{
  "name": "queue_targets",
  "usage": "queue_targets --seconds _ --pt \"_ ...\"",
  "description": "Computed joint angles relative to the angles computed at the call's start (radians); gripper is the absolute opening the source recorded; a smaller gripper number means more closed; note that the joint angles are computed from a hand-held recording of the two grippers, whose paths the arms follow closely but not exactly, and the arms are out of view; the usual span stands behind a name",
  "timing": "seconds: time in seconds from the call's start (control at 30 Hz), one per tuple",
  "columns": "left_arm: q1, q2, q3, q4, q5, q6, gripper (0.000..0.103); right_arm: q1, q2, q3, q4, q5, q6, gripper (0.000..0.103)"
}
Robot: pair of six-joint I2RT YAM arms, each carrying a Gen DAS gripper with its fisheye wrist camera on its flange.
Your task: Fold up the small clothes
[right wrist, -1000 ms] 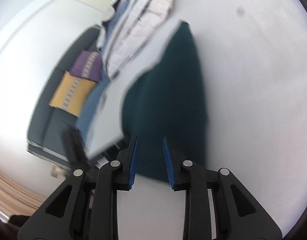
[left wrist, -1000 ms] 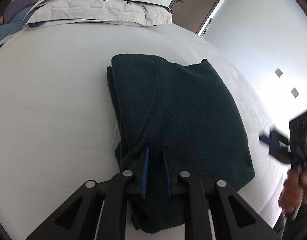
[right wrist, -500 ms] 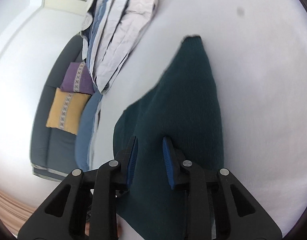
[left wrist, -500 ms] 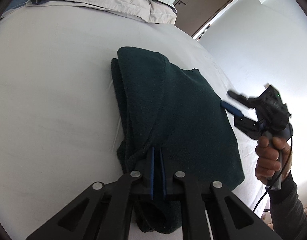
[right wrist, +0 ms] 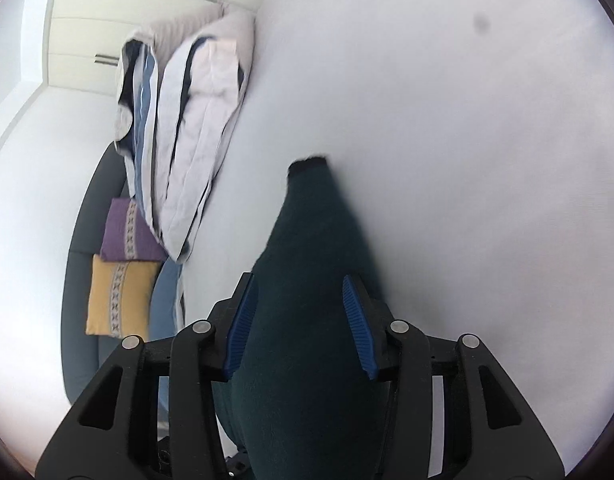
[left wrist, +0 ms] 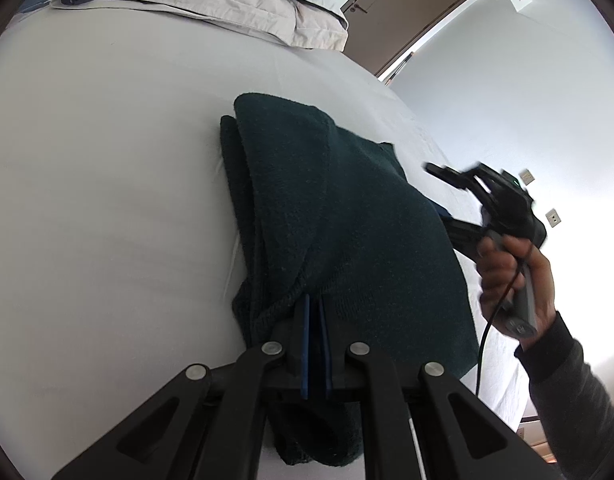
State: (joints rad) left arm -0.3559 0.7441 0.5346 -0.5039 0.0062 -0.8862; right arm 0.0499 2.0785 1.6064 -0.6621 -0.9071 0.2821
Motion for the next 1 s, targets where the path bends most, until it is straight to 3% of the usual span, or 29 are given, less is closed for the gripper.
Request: queue_targets --seconds 0.1,0.2,0.27,0.3,0.37,0.4,0.5,0.53,0.57,0.63,0.7,0.83,0.87,1.0 --pt "-0.048 -0.062 0.004 -0.062 -0.036 -0.051 0.01 -0.054 -0.102 -0.095 -0.077 -0.176 -0.122 0.045" --pt "-0.141 -0.086 0.007 -0.089 -0.108 -0.105 0.022 -0.093 -0.178 -0.131 -0.45 -0.29 -0.556 0.045" --pt "-0.177 -0.121 -0.021 -0.086 -0.133 -0.151 0.022 -0.088 -0.186 -0.161 -0.639 -0.255 -0.775 0.048" --pt "-0.166 -0.134 -0.034 -0.076 -0.122 -0.157 0.022 -0.074 -0.2 -0.21 -0.645 -0.183 -0.815 0.056" --pt "-0.169 -0.191 -0.056 -0.083 -0.115 -0.201 0.022 -0.083 -0.231 -0.309 -0.583 -0.075 -0.821 0.056" --pt "-0.184 -0.211 -0.057 -0.1 -0.128 -0.216 0.022 -0.097 -0.235 -0.336 -0.58 -0.078 -0.839 0.052" --pt "-0.282 -0.264 -0.031 -0.194 -0.223 -0.269 0.023 -0.142 -0.273 -0.339 -0.645 -0.1 -0.892 0.053" --pt "-0.321 -0.271 -0.01 -0.251 -0.269 -0.304 0.036 -0.164 -0.3 -0.336 -0.663 -0.101 -0.908 0.053" --pt "-0.369 -0.269 0.019 -0.328 -0.327 -0.361 0.057 -0.16 -0.313 -0.327 -0.648 -0.101 -0.883 0.056" --pt "-0.447 -0.303 0.042 -0.402 -0.431 -0.433 0.061 -0.188 -0.337 -0.309 -0.647 -0.096 -0.877 0.063" --pt "-0.362 -0.343 0.041 -0.39 -0.365 -0.39 0.062 -0.203 -0.335 -0.278 -0.604 -0.096 -0.811 0.075" --pt "-0.037 -0.27 0.03 -0.268 -0.085 -0.195 0.063 -0.188 -0.239 -0.169 -0.564 -0.118 -0.682 0.076" --pt "0.086 -0.232 0.011 -0.2 0.037 -0.139 0.063 -0.174 -0.207 -0.139 -0.557 -0.119 -0.654 0.076" --pt "0.318 -0.1 -0.036 -0.039 0.302 -0.09 0.063 -0.125 -0.084 -0.05 -0.498 -0.134 -0.531 0.076"
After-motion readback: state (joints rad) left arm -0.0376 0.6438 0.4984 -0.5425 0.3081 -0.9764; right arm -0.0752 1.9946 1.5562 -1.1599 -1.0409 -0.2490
